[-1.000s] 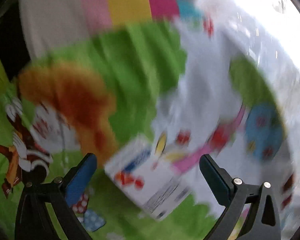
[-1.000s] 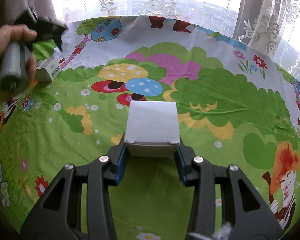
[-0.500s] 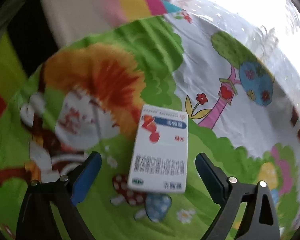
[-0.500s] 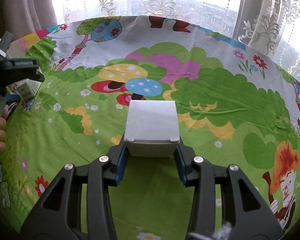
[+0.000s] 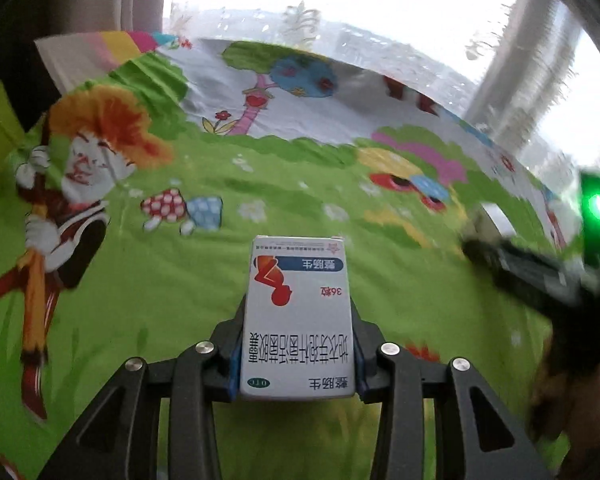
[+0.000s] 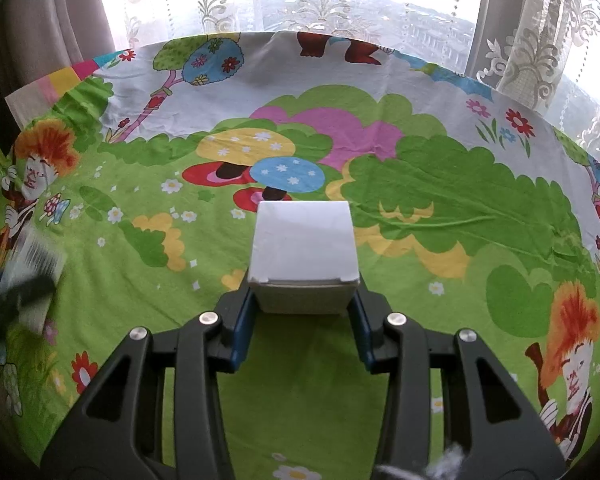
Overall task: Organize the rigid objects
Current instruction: 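Lift the held cube box and medicine box and carry them over the bin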
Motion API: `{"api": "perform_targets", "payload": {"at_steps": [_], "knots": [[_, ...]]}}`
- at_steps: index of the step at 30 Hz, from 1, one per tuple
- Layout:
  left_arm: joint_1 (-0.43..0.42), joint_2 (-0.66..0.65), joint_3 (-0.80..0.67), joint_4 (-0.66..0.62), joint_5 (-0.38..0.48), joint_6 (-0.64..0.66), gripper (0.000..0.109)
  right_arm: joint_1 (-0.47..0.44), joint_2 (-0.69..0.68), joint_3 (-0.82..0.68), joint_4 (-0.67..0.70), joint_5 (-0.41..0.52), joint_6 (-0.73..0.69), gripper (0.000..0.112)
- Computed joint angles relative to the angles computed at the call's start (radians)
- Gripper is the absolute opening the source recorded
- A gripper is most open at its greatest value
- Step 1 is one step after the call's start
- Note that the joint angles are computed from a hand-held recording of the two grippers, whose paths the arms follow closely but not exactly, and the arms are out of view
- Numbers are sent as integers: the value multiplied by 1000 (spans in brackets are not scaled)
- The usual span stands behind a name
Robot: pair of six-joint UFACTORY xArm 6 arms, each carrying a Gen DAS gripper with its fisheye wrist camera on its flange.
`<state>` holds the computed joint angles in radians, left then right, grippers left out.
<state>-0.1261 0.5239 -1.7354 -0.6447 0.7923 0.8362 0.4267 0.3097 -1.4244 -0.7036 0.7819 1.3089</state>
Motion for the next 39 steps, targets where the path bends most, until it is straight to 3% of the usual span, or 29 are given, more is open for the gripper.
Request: {"api": "perform_targets", "payload": {"at_steps": [4, 14, 16, 18, 22, 24, 27, 31, 35, 39], "knots": [[-2, -155, 216, -41, -111, 108, 42, 0, 0, 0, 0, -2, 0, 46], [-15, -146, 223, 31, -183, 93, 42, 0, -19, 29, -7, -31, 29, 45], [-9, -184, 271, 49, -187, 100, 42, 35, -40, 45, -12, 19, 47, 45], [14, -243, 334, 0, -138, 157, 42, 80, -111, 133, -28, 1, 139, 45], [50, -416, 543, -70, -118, 273, 42, 232, -243, 280, -116, 56, 384, 45], [54, -497, 636, -82, -118, 325, 42, 316, -293, 322, -159, 126, 496, 45], [59, -609, 732, -155, -115, 395, 42, 428, -319, 305, -219, 298, 549, 45], [82, -763, 797, -382, -105, 554, 42, 616, -359, 273, -425, 623, 690, 45], [124, -908, 838, -633, -70, 735, 42, 763, -304, 169, -576, 907, 645, 45], [182, -1008, 868, -807, -1, 860, 42, 846, -242, 81, -686, 1045, 571, 45]]}}
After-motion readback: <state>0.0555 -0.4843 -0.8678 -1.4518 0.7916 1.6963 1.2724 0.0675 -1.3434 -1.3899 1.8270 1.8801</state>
